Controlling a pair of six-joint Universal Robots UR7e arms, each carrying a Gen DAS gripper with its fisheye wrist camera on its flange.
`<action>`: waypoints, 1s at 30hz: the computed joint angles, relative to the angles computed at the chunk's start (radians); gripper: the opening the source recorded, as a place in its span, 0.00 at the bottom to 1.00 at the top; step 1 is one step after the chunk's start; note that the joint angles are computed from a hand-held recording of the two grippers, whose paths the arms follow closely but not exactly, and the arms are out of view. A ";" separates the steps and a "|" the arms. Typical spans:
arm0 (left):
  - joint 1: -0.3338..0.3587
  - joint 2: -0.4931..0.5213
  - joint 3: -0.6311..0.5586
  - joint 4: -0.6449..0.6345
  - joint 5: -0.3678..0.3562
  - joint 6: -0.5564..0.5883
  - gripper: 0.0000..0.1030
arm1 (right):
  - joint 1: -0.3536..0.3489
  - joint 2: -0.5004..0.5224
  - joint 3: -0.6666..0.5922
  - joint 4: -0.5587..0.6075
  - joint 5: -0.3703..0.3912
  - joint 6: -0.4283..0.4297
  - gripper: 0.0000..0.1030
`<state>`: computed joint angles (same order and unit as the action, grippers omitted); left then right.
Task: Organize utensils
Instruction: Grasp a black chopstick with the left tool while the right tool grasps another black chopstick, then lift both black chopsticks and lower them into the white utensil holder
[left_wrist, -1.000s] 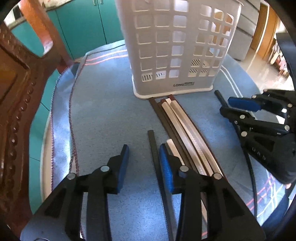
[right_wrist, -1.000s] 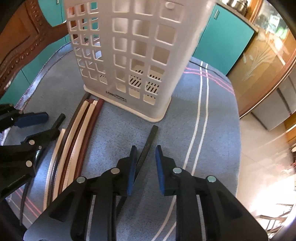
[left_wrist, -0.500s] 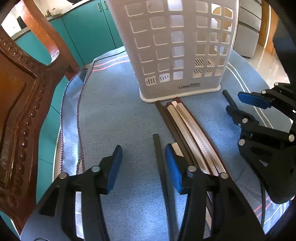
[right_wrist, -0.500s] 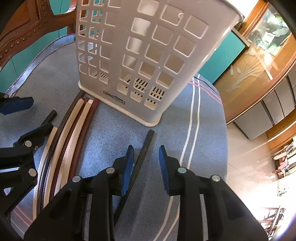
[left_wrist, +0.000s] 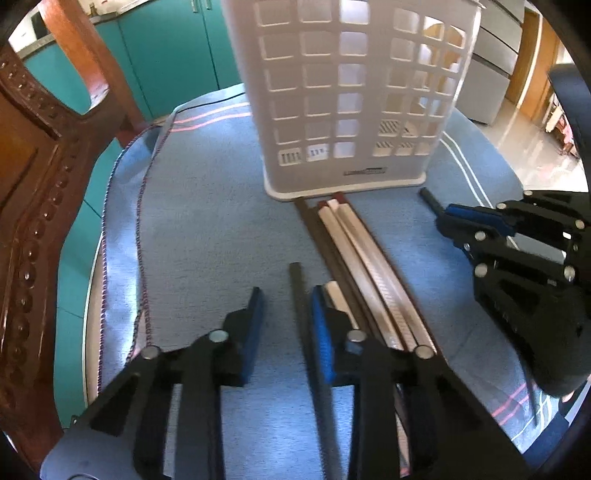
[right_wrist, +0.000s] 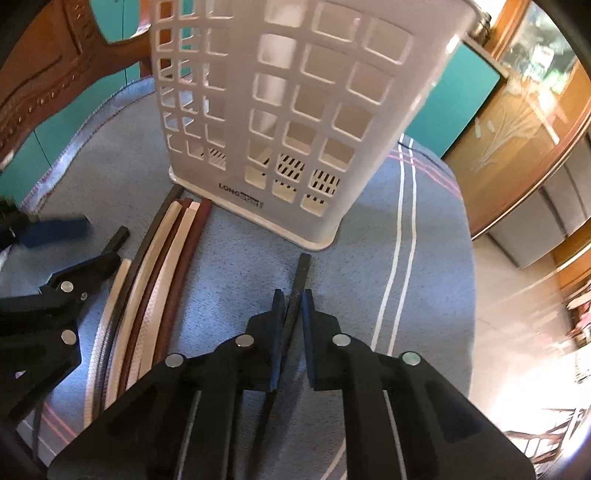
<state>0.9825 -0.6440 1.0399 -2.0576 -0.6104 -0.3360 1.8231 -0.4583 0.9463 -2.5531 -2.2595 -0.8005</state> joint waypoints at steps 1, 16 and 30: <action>0.000 0.001 0.000 -0.009 -0.010 0.011 0.14 | -0.004 -0.005 -0.012 0.042 0.018 0.036 0.08; -0.064 -0.117 0.149 -0.346 -0.064 0.125 0.07 | -0.027 -0.155 -0.032 0.247 0.377 0.191 0.07; -0.204 -0.160 0.137 -0.760 0.030 0.459 0.07 | -0.003 -0.361 0.104 0.097 0.689 0.238 0.07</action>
